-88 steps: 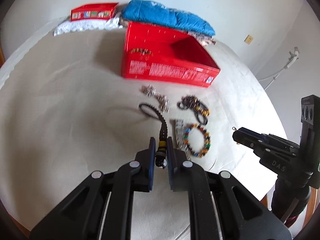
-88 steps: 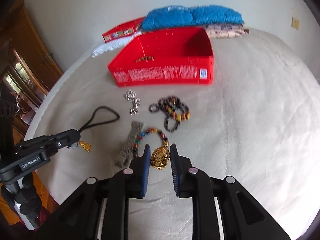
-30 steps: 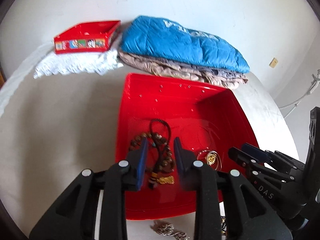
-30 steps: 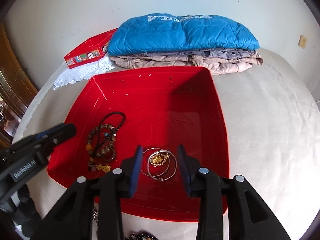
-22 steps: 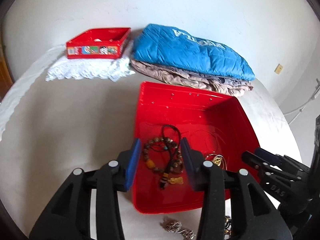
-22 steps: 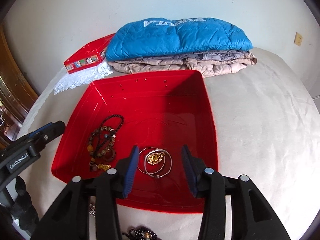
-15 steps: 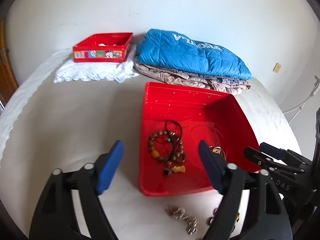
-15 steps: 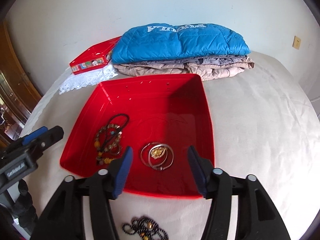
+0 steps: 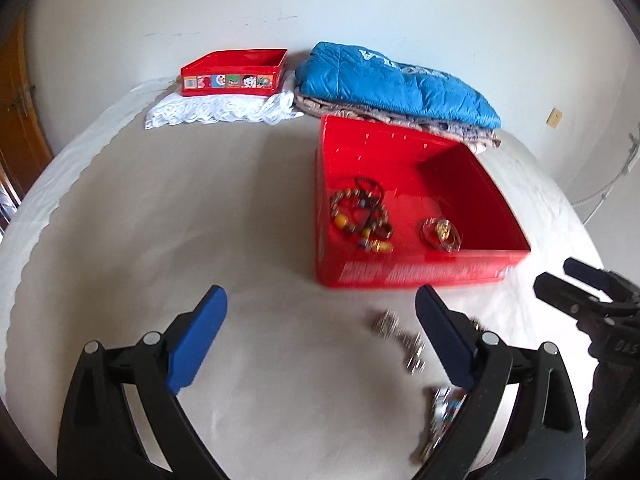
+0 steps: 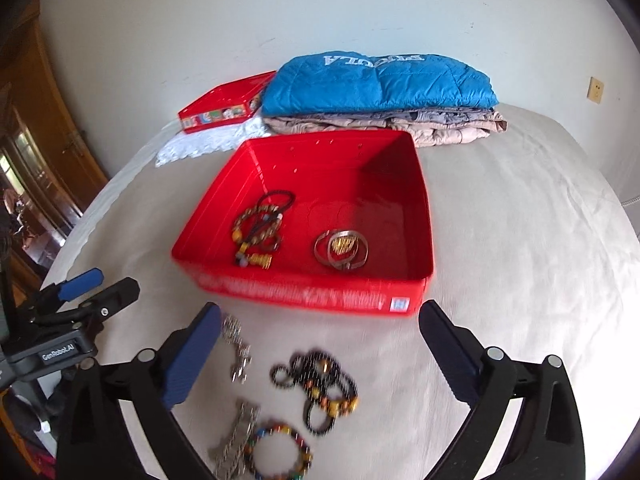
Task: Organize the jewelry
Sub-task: 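Move both open tools back toward the remaining jewelry, then grasp the multicolour bead bracelet with the right tool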
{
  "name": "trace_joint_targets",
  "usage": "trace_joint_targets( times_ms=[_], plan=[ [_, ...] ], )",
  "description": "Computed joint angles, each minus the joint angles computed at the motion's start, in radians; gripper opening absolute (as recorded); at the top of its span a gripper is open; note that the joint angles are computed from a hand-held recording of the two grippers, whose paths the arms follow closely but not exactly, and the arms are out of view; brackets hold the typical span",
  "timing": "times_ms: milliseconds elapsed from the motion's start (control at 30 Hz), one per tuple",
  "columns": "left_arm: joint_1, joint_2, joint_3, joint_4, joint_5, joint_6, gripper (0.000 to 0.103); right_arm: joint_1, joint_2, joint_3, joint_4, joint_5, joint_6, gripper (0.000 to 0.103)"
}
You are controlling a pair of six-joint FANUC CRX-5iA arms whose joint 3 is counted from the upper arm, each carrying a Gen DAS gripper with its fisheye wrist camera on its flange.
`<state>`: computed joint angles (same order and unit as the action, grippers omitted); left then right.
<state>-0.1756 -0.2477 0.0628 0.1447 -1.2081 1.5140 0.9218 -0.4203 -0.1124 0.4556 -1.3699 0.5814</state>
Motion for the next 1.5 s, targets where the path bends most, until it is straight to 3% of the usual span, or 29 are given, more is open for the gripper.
trace_joint_targets(
  times_ms=[167,467,833,1000,1267,1367,1500],
  plan=[
    [0.012,-0.065,-0.053,-0.007,-0.037,-0.005,0.097,0.048,-0.019,-0.002,-0.071,-0.084,0.002,0.099],
    [0.016,-0.136,-0.133,0.019,-0.108,-0.019,0.097,0.14,-0.108,-0.084,-0.142,-0.111,-0.079,0.095],
    [-0.004,-0.175,-0.173,0.009,-0.119,-0.013,0.097,0.139,-0.117,-0.109,-0.22,-0.118,-0.081,0.047],
    [-0.009,-0.182,-0.182,0.021,-0.121,-0.019,0.097,0.122,-0.1,-0.114,-0.239,-0.12,-0.063,0.038],
    [-0.021,-0.184,-0.187,0.029,-0.122,-0.012,0.097,0.157,-0.058,-0.132,-0.154,-0.128,-0.04,0.023],
    [-0.029,-0.179,-0.187,0.035,-0.13,-0.009,0.097,0.146,-0.06,-0.13,-0.168,-0.113,-0.027,0.008],
    [-0.052,-0.16,-0.179,0.03,-0.147,0.007,0.097,0.114,-0.089,-0.135,-0.213,-0.085,-0.031,0.008]
  ],
)
